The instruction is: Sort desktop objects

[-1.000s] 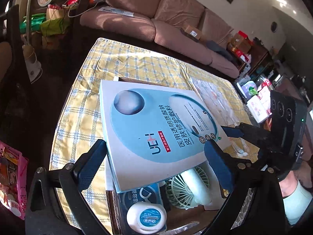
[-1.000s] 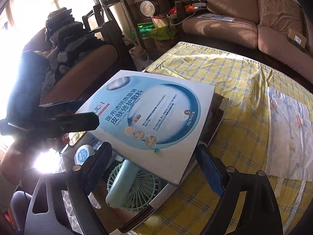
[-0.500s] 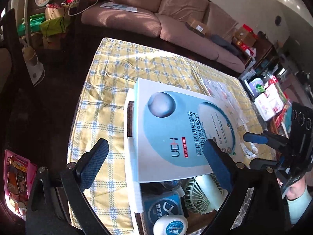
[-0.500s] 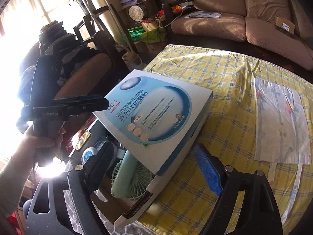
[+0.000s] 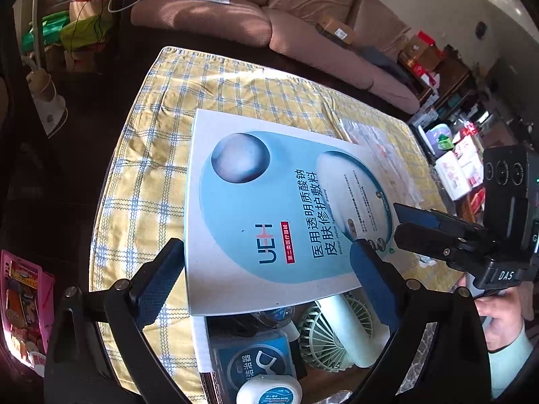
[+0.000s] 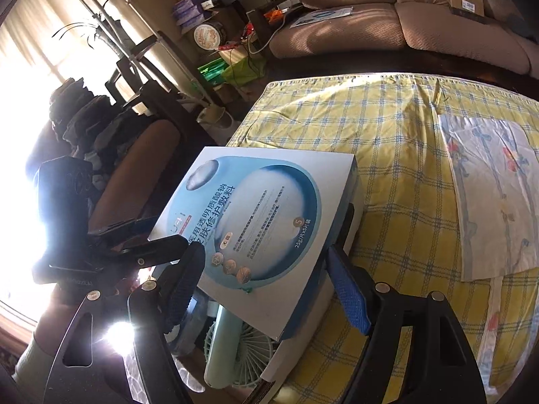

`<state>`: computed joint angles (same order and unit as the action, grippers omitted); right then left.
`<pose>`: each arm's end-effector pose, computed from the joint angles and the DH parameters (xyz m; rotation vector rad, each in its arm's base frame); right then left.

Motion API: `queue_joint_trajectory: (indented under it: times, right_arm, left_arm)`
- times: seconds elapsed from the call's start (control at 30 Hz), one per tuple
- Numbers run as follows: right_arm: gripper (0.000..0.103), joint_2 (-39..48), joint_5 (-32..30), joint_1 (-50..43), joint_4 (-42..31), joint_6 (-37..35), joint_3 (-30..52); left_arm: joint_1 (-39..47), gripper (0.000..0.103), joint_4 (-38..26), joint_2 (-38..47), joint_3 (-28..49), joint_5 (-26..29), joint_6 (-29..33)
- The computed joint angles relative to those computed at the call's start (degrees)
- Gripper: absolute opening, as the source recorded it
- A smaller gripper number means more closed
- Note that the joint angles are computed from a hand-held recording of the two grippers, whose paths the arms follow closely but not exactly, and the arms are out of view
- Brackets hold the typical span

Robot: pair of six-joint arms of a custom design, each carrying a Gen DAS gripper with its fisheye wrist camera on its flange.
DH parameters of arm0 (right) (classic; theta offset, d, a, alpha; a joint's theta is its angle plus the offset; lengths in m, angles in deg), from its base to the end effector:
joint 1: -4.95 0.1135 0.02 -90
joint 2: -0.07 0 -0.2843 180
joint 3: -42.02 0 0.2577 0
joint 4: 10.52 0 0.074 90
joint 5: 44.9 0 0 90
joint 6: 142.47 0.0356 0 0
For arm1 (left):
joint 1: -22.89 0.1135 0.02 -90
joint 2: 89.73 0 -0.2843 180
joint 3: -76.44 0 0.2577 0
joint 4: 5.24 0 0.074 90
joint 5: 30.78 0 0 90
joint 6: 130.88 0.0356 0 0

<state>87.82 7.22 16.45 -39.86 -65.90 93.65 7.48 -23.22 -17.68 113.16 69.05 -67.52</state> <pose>0.2498 0.0731 0.1528 -0.7434 2.4727 0.8740 0.1987 -0.0611 0.1475 -0.1776 2.5518 -0.5094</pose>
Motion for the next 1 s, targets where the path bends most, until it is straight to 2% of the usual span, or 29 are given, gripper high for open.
queue_joint_trajectory:
  times: [0.17,0.3,0.4,0.5,0.6,0.67,0.73,0.93,1.0]
  right_arm:
    - [0.077,0.72,1.53,0.13,-0.44,-0.86,0.13]
    - [0.077,-1.09,-1.32,-5.58,-3.67,-4.61,0.10]
    - [0.077,-2.65,-3.82,-14.49,-11.16,-12.65,2.13]
    - [0.082,-4.33,-0.99,-25.40,-14.88,-23.97,3.73]
    - [0.082,0.64,0.84,-36.44,-16.51,-32.95,7.72]
    - [0.082,4.67,2.24,-42.18,-14.62,-36.15,9.77]
    - [0.082,8.10,3.92,-46.07,-11.22,-37.50,10.65]
    - [0.081,17.25,4.97,-49.92,-6.92,-36.65,11.86]
    - [0.078,18.84,4.67,-49.77,-6.06,-36.55,11.19]
  left_arm:
    - [-0.62,0.097,-1.28,-2.10,-0.78,-0.32,-0.57]
    - [-0.75,0.096,-3.58,-3.68,-1.04,-0.15,-0.14]
    - [-1.44,0.095,-8.00,-7.89,-1.21,-2.92,-2.06]
    - [-5.06,0.095,-13.38,-13.91,-0.97,-6.75,-4.13]
    - [-16.60,0.095,-18.02,-16.50,1.62,-14.93,-7.36]
    - [-25.64,0.096,-18.55,-14.15,4.72,-19.87,-10.83]
    - [-31.95,0.096,-17.34,-8.73,9.12,-22.01,-13.30]
    - [-41.66,0.096,-10.69,9.67,22.03,-22.40,-17.81]
    - [-43.43,0.096,-8.38,15.55,25.26,-21.65,-19.30]
